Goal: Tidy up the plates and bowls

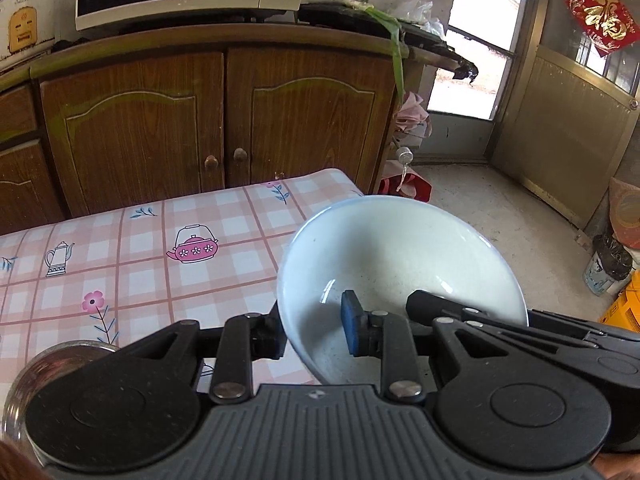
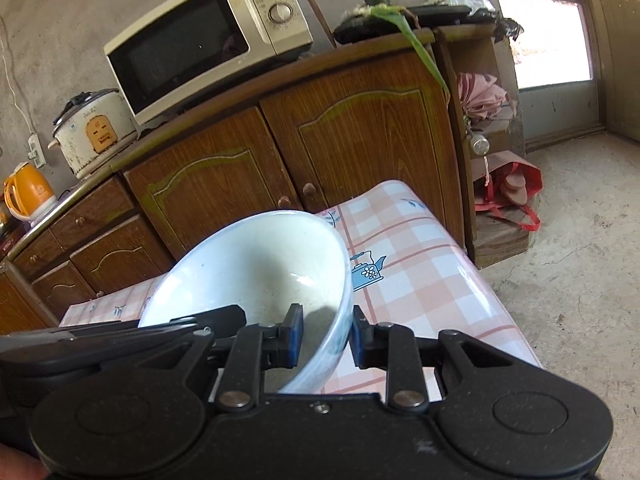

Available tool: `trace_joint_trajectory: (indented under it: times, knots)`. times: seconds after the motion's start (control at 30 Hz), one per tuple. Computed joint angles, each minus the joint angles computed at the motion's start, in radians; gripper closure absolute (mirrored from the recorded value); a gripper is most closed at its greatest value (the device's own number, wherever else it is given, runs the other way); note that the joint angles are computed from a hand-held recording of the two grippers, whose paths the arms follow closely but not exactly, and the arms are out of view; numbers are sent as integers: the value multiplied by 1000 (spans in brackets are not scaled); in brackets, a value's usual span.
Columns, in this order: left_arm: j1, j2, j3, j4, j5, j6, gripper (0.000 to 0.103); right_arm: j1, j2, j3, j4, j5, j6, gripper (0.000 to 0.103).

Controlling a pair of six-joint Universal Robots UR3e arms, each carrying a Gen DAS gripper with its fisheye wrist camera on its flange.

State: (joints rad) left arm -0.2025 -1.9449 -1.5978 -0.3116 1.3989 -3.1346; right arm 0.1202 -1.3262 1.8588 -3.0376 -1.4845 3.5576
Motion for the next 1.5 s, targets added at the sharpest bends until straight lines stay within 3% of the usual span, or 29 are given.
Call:
trace_joint_trajectory:
  times: [0.3, 0.7, 1.5]
  knots:
    - [-6, 216, -195, 13, -2, -1, 77, 79, -224, 109, 85, -82, 42, 72]
    - [24, 457, -420, 27, -16, 5, 77, 229, -348, 158, 140, -207, 101, 72]
    - [117, 771, -667, -39, -53, 42, 77, 473, -365, 146, 198, -372, 211, 72]
